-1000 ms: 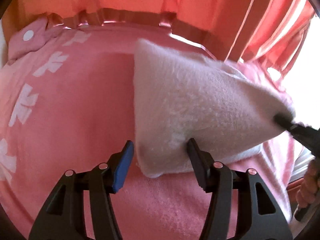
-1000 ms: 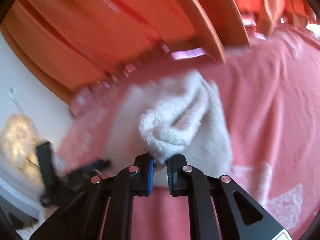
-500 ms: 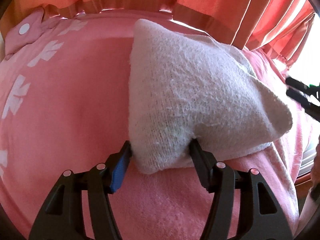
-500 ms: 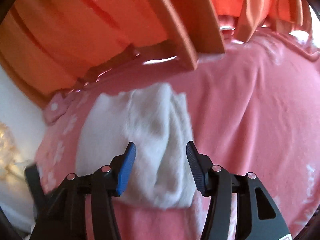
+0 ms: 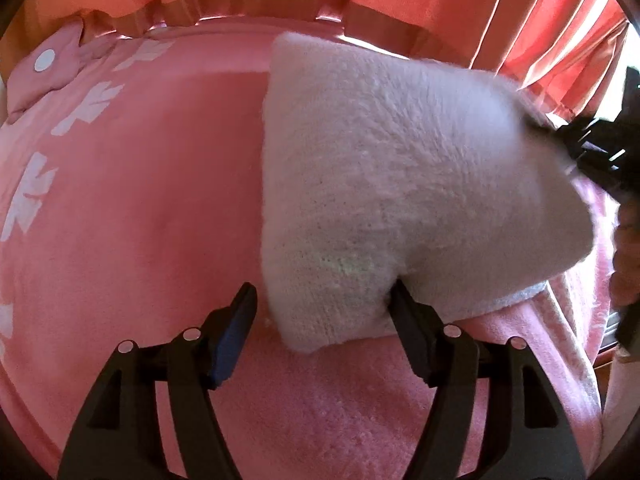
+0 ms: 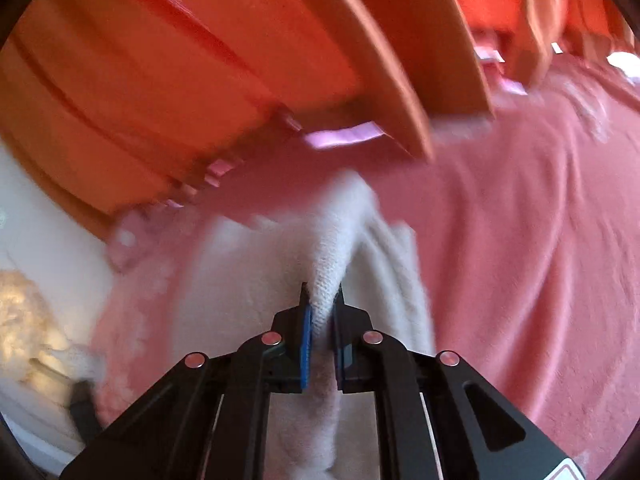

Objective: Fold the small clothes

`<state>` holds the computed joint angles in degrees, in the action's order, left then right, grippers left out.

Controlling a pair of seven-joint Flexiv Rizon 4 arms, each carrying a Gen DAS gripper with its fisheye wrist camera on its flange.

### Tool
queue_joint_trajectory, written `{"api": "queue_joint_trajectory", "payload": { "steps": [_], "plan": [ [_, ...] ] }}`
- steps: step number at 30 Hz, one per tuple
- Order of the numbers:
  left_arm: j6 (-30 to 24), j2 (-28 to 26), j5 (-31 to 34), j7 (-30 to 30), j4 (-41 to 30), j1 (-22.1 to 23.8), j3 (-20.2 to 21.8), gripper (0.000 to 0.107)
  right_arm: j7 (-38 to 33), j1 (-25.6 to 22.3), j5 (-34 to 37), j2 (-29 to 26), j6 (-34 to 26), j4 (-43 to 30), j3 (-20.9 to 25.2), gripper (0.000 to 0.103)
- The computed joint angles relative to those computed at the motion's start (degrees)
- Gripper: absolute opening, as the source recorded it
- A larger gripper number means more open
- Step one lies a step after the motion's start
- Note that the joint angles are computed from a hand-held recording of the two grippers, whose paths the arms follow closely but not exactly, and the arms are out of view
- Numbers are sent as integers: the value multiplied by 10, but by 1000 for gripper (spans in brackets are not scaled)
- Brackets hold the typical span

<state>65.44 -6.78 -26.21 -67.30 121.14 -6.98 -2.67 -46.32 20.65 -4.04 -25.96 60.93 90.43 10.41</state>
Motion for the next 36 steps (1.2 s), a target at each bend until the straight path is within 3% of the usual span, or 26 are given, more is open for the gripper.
{"api": "queue_joint_trajectory", "payload": {
  "steps": [1,2,3,7,9,11,12,13,14,15,20,23,24,28,31,33,36],
  "plan": [
    [0,-1,-1,0,0,-1,-1,66,-13,13,21,-7,-8,2,-15,7],
    [0,-1,3,-4,0,-2,0,66,-6,16,13,-1,22,20,-18,8],
    [2,0,12,-11,-1,-3,2,66,-5,3,3,9,20,23,-3,8],
    [2,0,20,-20,-2,-3,2,66,51,20,-48,70,63,75,-25,14],
    [-3,0,28,-26,-5,-2,3,66,56,22,-65,93,46,91,-18,30],
    [-2,0,35,-30,-6,-3,4,66,25,8,-31,99,17,92,10,46],
    [0,0,37,-31,-6,-3,4,66,4,2,-12,94,-4,85,21,47],
    [1,1,39,-32,-5,-3,4,66,-1,5,-7,91,-10,88,24,47],
    [2,1,39,-34,-4,-3,4,66,-6,8,-2,87,-25,87,27,39],
    [2,1,40,-34,-4,-3,4,66,-24,4,21,81,-28,84,37,15],
    [-9,5,30,-21,-3,1,4,66,-2,15,3,127,61,138,23,14],
    [-11,3,21,-17,-1,1,2,67,-19,7,-3,88,-29,112,30,14],
    [-15,1,20,-20,-3,1,2,67,-51,15,32,74,-25,107,23,15],
    [-19,11,19,-14,2,0,3,67,-38,10,27,94,-39,103,27,17],
    [-28,46,-86,62,19,-3,-5,65,18,28,-29,121,-11,123,3,25],
    [-26,58,-141,104,16,-12,-4,76,63,38,-79,131,17,131,-13,29],
    [-22,45,-204,135,-13,-21,-6,81,80,35,-102,113,58,105,-16,30]
  ]
}}
